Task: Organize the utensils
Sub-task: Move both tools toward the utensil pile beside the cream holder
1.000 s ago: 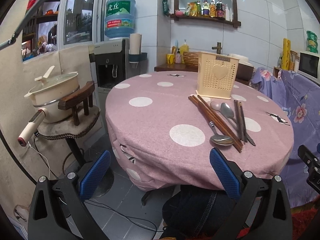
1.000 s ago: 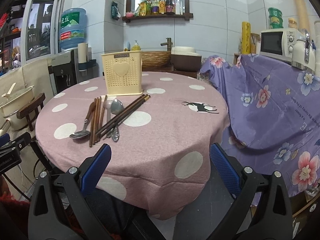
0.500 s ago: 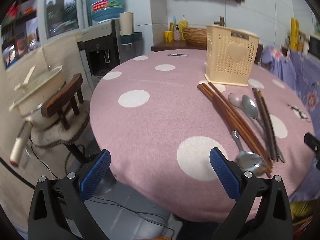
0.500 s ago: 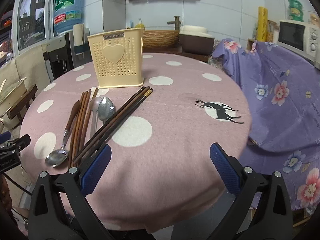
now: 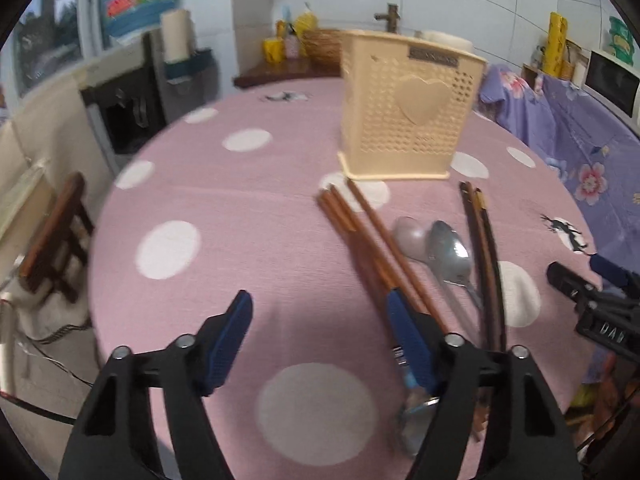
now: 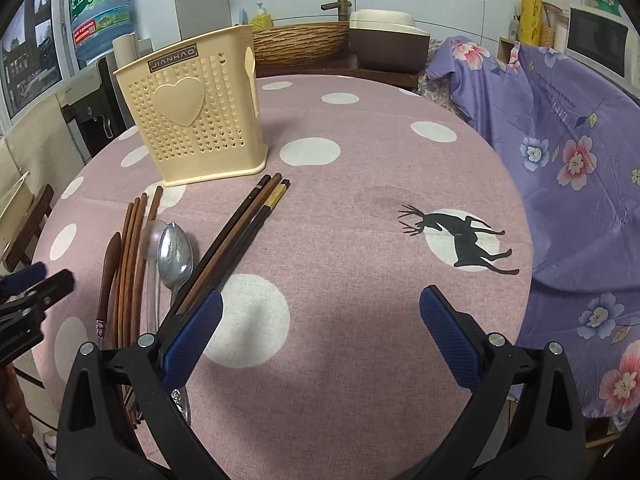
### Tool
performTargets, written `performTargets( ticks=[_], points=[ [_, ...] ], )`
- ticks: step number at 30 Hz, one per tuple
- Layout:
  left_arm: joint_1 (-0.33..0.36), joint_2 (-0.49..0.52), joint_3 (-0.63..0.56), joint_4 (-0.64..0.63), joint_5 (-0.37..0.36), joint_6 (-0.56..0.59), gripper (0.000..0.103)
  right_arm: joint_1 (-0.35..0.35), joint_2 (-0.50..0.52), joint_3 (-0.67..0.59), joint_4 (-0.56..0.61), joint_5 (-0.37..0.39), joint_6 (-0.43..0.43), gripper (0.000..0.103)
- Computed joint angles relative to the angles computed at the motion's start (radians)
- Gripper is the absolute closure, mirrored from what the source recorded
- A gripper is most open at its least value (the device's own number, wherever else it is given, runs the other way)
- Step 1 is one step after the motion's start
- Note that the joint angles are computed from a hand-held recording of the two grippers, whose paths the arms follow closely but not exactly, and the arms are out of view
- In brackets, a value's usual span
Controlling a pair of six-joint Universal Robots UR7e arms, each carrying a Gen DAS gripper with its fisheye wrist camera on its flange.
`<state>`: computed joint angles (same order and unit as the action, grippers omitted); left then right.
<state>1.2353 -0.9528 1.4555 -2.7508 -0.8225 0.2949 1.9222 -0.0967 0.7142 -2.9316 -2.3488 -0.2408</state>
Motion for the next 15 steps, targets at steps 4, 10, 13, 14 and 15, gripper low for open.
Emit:
performTargets(
  ticks=[4, 10, 13, 14, 15],
  points=[
    [0.018, 0.043, -0.093, 0.15, -0.051, -0.103, 0.055, -0.001, 0.0, 0.001, 0.002, -0.005, -0.001, 0.006],
    [0.034, 0.083, -0.184, 0.277, -0.083, -0.182, 0.071, -0.005, 0.0, 0.001, 0.0, -0.006, 0.004, 0.006],
    [0.039, 0.092, -0.208, 0.321, -0.092, -0.203, 0.08, -0.005, 0.002, -0.003, -0.002, -0.009, 0.0, 0.006],
    [0.043, 0.093, -0.214, 0.323, -0.112, -0.207, 0.081, -0.006, 0.002, -0.002, -0.002, -0.006, 0.0, 0.006],
    [0.045, 0.095, -0.22, 0.33, -0.117, -0.212, 0.084, -0.006, 0.003, -0.004, -0.002, -0.005, 0.0, 0.006]
  ],
)
